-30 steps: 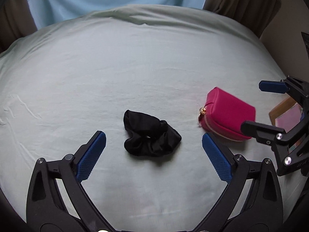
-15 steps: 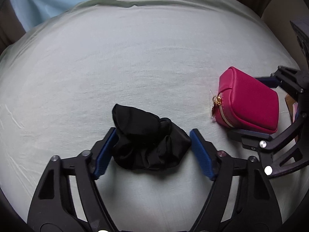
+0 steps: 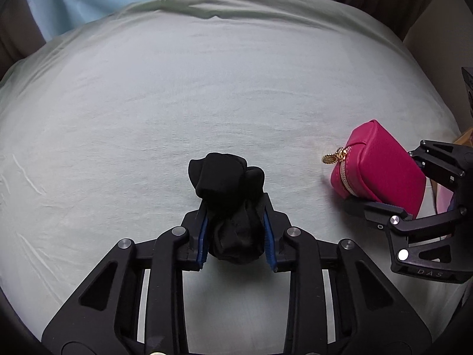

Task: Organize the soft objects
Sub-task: 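Lift the scrunchie and pouch and carry both over the cardboard box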

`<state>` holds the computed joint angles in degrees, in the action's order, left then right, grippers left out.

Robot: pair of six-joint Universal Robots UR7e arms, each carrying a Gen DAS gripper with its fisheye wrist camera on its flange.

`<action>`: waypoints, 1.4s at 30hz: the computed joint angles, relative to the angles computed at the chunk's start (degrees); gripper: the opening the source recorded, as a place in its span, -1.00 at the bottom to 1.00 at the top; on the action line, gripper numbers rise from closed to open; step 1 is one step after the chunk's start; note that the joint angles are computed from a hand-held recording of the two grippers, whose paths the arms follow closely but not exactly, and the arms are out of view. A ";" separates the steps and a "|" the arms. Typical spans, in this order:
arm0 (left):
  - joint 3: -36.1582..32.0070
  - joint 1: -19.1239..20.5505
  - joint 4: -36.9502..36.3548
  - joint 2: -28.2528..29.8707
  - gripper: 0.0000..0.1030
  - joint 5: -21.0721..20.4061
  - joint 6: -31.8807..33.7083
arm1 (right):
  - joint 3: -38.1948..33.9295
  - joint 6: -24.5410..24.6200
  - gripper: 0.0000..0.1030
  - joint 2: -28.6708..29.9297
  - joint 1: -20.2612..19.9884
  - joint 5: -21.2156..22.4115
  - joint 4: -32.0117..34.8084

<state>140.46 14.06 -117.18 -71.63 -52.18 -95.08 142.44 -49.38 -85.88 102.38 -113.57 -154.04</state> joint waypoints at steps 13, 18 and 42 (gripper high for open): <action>-9.11 -8.93 17.55 -2.08 -0.49 -2.03 -9.15 | -3.78 10.24 -0.10 -15.38 5.39 2.63 15.73; -18.38 -11.61 27.59 -1.06 -0.49 -1.61 -11.87 | -9.91 17.62 -0.10 -22.42 8.92 4.55 27.10; -67.07 -7.97 30.21 35.34 -0.49 3.04 -3.86 | -41.35 12.22 -0.10 -29.73 -6.58 8.19 54.13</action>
